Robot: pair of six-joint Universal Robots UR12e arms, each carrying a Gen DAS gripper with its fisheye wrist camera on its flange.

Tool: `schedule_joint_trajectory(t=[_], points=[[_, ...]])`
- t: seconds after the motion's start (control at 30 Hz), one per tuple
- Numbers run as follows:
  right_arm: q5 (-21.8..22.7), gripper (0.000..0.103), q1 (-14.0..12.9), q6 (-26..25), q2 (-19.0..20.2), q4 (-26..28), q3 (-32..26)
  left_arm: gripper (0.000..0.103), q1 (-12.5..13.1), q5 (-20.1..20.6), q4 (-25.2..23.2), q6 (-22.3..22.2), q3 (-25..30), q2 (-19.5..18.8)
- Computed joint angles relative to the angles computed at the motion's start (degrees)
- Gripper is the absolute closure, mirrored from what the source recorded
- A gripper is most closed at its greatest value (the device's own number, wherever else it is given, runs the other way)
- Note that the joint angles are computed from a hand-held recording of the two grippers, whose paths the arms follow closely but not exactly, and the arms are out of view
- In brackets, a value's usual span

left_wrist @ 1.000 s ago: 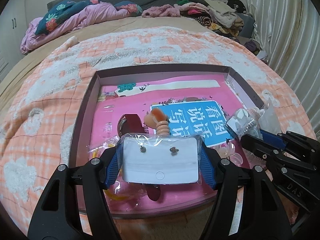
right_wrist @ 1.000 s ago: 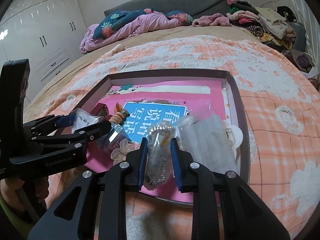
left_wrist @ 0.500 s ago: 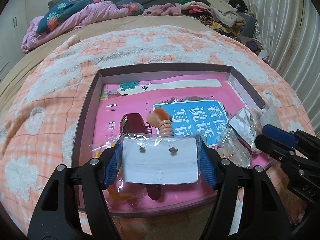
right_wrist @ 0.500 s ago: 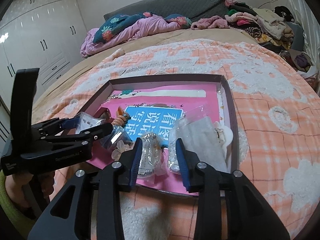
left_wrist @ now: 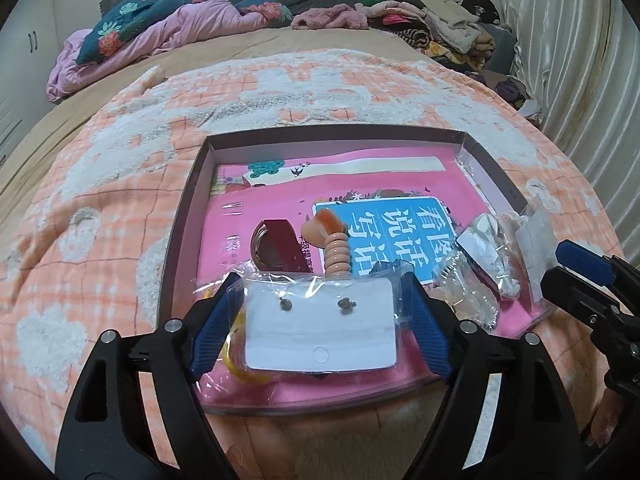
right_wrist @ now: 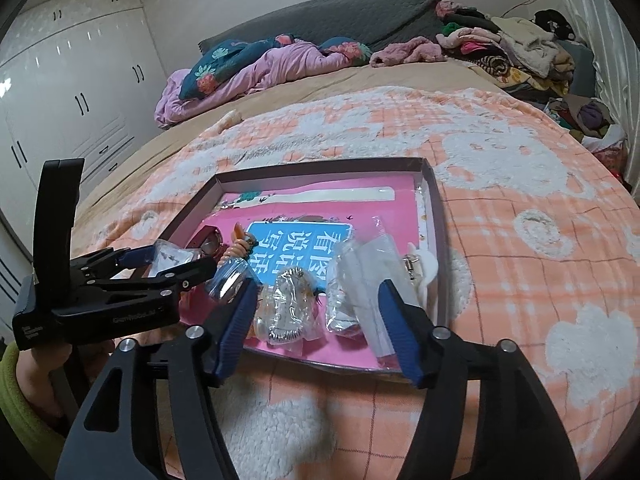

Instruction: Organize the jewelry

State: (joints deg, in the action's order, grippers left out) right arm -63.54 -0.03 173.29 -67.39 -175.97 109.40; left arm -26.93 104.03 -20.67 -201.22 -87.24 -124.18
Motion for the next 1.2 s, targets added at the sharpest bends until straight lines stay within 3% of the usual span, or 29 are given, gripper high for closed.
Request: schedule_joint_trajectory(t=[0.3,0.47,0.77,1.2], points=[[0.2,0.015,-0.9,1.9,-2.7,-3.3,2.7,0.016,-0.6,1.9,1.4,-0.2,-1.5,2.0],[0.6,0.01,-1.4,2.7,-4.6,-5.6,4.4,0.009,-1.4,3.4,2.8,-0.3,-2.5,3.4],[0.7,0.004,-1.9,3.0,-8.0,-9.5,7.9,0.009,-2.8,5.2,6.0,-0.6,-5.6,6.8],[-1.8,0.004,-0.9,1.9,-10.7,-10.4,11.5,0.009,-4.4,6.8,9.8,-2.5,-11.7,10.5]])
